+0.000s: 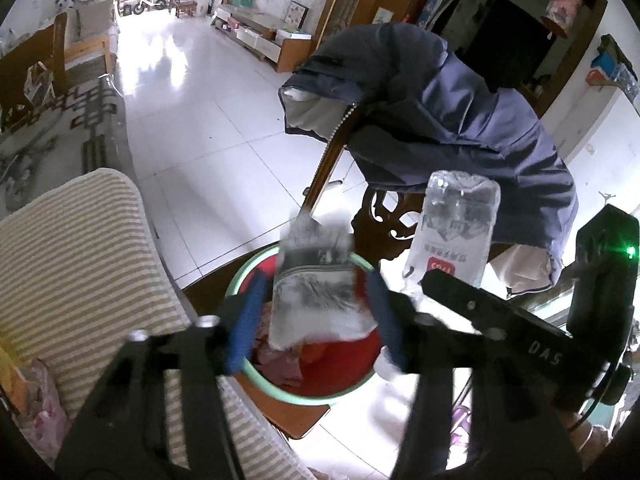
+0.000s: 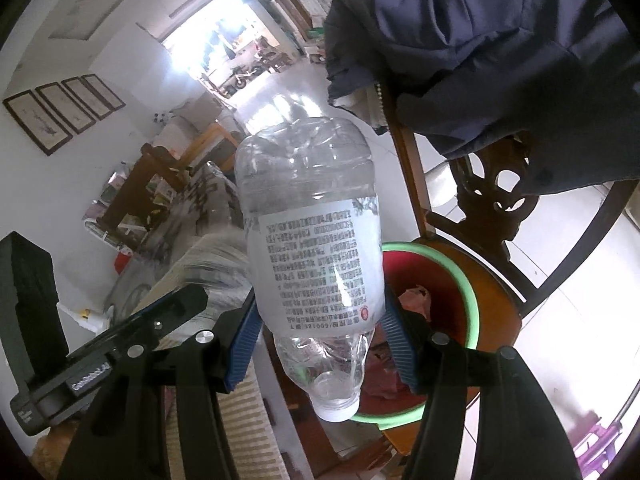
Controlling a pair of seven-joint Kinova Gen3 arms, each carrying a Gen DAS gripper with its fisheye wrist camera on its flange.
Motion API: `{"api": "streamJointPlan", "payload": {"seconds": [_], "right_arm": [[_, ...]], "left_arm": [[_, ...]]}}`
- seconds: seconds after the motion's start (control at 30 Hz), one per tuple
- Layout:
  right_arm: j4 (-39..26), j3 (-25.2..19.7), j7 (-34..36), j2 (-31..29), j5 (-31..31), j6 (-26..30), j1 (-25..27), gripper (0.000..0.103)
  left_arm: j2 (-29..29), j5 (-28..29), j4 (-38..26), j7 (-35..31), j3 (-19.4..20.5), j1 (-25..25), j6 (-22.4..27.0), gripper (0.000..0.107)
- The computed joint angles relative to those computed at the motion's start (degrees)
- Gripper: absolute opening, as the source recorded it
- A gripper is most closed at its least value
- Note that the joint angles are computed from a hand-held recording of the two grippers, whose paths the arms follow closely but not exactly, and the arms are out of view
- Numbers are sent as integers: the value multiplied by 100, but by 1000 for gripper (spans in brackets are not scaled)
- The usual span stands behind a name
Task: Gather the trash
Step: 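Open both tools to drop the cup and bottle into the bucket, then grasp the blue-and-white wrapper with the left tool while the right tool grasps the white milk carton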
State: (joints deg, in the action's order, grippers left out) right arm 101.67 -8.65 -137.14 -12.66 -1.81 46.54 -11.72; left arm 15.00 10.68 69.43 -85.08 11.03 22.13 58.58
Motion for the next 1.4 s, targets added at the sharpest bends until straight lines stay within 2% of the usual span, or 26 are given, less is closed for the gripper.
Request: {"api": "streamJointPlan", "payload": {"seconds": [0.07,0.33,0.63,0.8,1.07,1.23,1.4], "right_arm": [[48,35,-36,-8,-37,-65,24,76],[-33,-181,-384,-51,318,50,77,77],[-205,-616,-933,138,684,92,-212,81],[-564,-792,-1160,595,878,160,-685,81],[-1394,-914,-1780,1380,1700,448,-1697,81],[-2025,-844,-2169,1914,2146,796,-2462,81],[-2736,-676,-2448,2451,2487,1176,-3276,81]], "left_arm": [[-6,-17,36,36,-9,17,-79,70],[-169,132,170,-131,-16,-151,1,70],[-893,393,909,-516,-163,-582,-88,70],[-1332,494,1418,-712,-408,-963,-120,70],[-1971,813,2121,-1291,-1159,-1938,2,70],[-2082,958,2327,-1898,-1673,-2591,144,70],[-1871,728,2288,-2529,-2055,-3324,178,74]]}}
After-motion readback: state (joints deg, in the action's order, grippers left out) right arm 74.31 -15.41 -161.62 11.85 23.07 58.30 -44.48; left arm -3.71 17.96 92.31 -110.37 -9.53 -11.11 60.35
